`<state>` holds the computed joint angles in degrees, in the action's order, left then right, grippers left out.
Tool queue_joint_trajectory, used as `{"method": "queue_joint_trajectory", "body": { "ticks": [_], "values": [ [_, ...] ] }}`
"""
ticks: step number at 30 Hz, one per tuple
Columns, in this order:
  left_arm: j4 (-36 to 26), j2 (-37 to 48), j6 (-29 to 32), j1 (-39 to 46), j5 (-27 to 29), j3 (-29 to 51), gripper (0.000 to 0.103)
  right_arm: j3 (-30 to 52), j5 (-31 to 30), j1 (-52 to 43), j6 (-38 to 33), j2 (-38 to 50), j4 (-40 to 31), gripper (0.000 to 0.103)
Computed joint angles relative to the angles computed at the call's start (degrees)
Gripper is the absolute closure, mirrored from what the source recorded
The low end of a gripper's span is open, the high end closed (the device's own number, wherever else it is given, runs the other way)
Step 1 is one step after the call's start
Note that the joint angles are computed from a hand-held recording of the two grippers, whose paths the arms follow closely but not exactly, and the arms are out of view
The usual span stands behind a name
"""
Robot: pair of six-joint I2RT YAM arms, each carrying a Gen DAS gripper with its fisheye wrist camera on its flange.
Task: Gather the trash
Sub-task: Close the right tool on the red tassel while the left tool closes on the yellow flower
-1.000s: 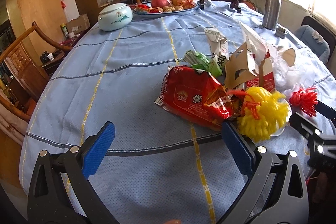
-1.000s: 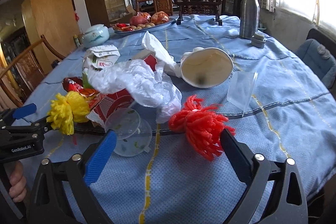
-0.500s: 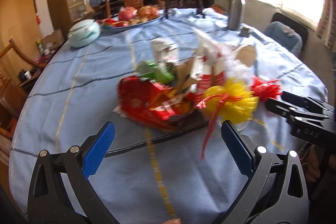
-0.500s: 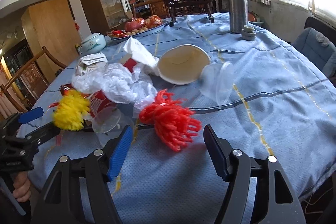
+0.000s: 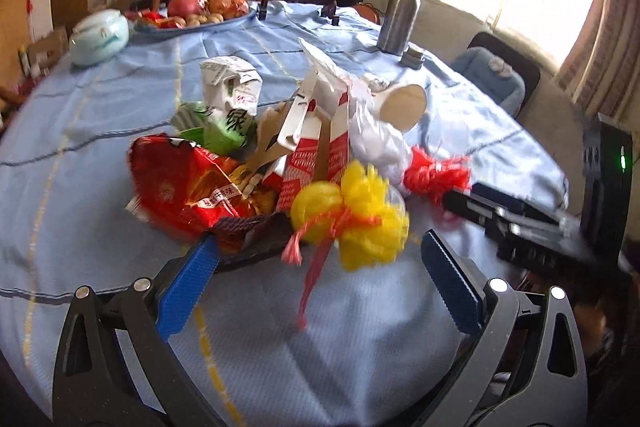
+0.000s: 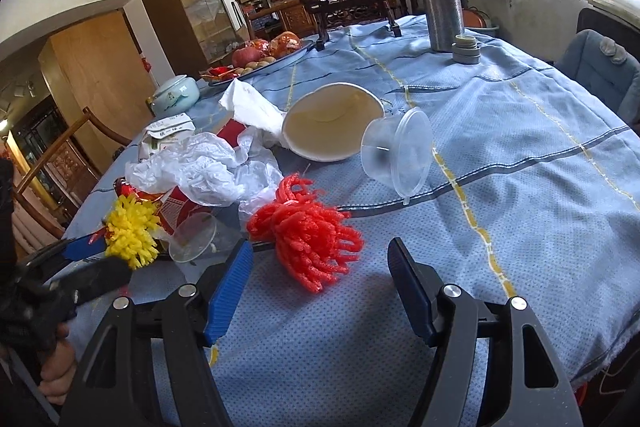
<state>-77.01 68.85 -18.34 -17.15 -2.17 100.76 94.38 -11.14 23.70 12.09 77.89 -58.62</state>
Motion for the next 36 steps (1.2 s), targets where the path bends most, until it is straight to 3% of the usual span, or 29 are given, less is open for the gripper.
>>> {"method": "queue_joint_trajectory", "body": {
  "ticks": [3, 6, 7, 14, 16, 17, 18, 19, 21, 28, 36],
  "values": [
    [0.8, 1.2, -0.2, 0.4, 0.0, 0.9, 0.012, 0.2, -0.5, -0.5, 0.3, -0.2, 0.4, 0.034],
    [0.5, 2.2, 0.2, -0.4, -0.4, 1.9, 0.042, 0.5, -0.3, -0.4, 0.4, 0.1, 0.6, 0.034],
    [0.2, 2.4, 0.1, -0.4, 0.1, 1.9, 0.045, 0.6, -0.4, -0.2, 0.5, 0.4, 0.7, 0.034],
    [0.5, 2.0, -1.6, -4.0, -3.5, 0.9, 0.042, 1.6, -1.4, 0.4, 0.8, 2.7, 0.8, 0.035],
    [1.5, 2.3, -1.8, -3.1, -3.4, 0.7, 0.042, 1.9, -2.6, 0.0, 0.7, 3.7, 0.6, 0.057],
    [1.7, 2.4, -1.8, -2.5, -3.0, 0.7, 0.042, 2.1, -3.2, -0.2, 0.8, 4.1, 0.4, 0.075],
    [1.7, 2.6, -1.6, -1.9, -2.6, 0.9, 0.045, 1.8, -4.7, -0.8, 1.3, 4.2, 0.5, 0.075],
    [1.8, 2.4, -1.2, -1.3, -2.4, 0.9, 0.056, 1.1, -5.5, -1.3, 2.0, 3.6, 0.9, 0.076],
    [1.4, 1.6, -0.7, -1.0, -2.7, 1.1, 0.059, 0.4, -5.2, -1.6, 2.2, 2.2, 1.2, 0.077],
    [-0.9, -1.4, -1.6, -4.3, -7.6, 5.0, 0.059, -0.6, -6.5, -2.7, 2.5, -2.7, 2.5, 0.077],
    [-4.2, 3.1, -5.4, -17.8, -16.6, 12.7, 0.059, 0.6, -9.7, -10.8, 0.4, -9.0, -0.8, 0.077]
  ]
}}
